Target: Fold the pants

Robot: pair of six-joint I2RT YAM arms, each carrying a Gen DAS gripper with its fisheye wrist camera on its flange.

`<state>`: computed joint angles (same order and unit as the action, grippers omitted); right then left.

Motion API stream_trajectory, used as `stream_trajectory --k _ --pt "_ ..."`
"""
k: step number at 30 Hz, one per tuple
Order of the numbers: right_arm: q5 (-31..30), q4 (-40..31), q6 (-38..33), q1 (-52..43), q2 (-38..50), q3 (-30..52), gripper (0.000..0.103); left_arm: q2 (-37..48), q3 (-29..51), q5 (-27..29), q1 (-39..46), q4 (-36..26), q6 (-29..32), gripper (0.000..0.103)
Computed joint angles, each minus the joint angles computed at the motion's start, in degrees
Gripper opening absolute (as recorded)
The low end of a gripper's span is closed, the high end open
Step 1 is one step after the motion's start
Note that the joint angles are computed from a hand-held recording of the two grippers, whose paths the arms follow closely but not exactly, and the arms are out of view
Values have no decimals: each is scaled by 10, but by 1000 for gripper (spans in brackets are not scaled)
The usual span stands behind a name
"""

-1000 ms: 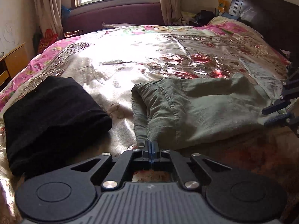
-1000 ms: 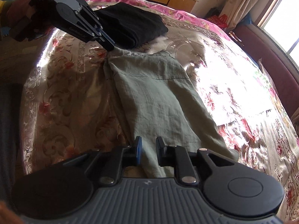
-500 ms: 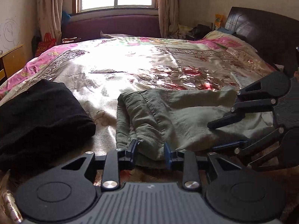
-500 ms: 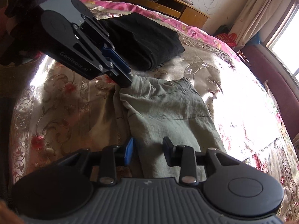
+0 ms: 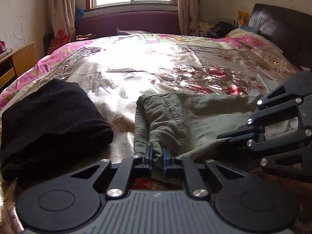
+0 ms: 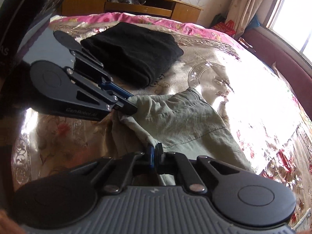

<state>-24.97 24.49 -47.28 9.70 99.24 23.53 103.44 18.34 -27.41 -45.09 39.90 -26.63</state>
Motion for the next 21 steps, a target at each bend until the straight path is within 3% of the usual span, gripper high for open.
stream_trajectory --k 4,7,9,13,16,19,21 --pt "-14 80 10 26 2 -46 6 -13 -16 -50 -20 -13 -31 26" --pt "52 47 -1 71 73 -13 17 52 18 -51 -17 -53 -41 31" --pt "31 79 -6 56 60 -42 17 52 22 -75 -39 -75 -53 32" --pt "-55 -28 -29 -56 -52 -56 28 1 29 -122 -70 -165 -85 32" --pt "-93 -114 -71 -175 -93 -33 29 -43 38 -152 -93 -231 -112 32" --pt "-80 -136 -94 -276 -59 21 29 -68 75 -188 -131 -281 -102 32" --pt "-52 -128 -92 -323 -7 73 29 -56 107 -170 -142 -258 -64 32"
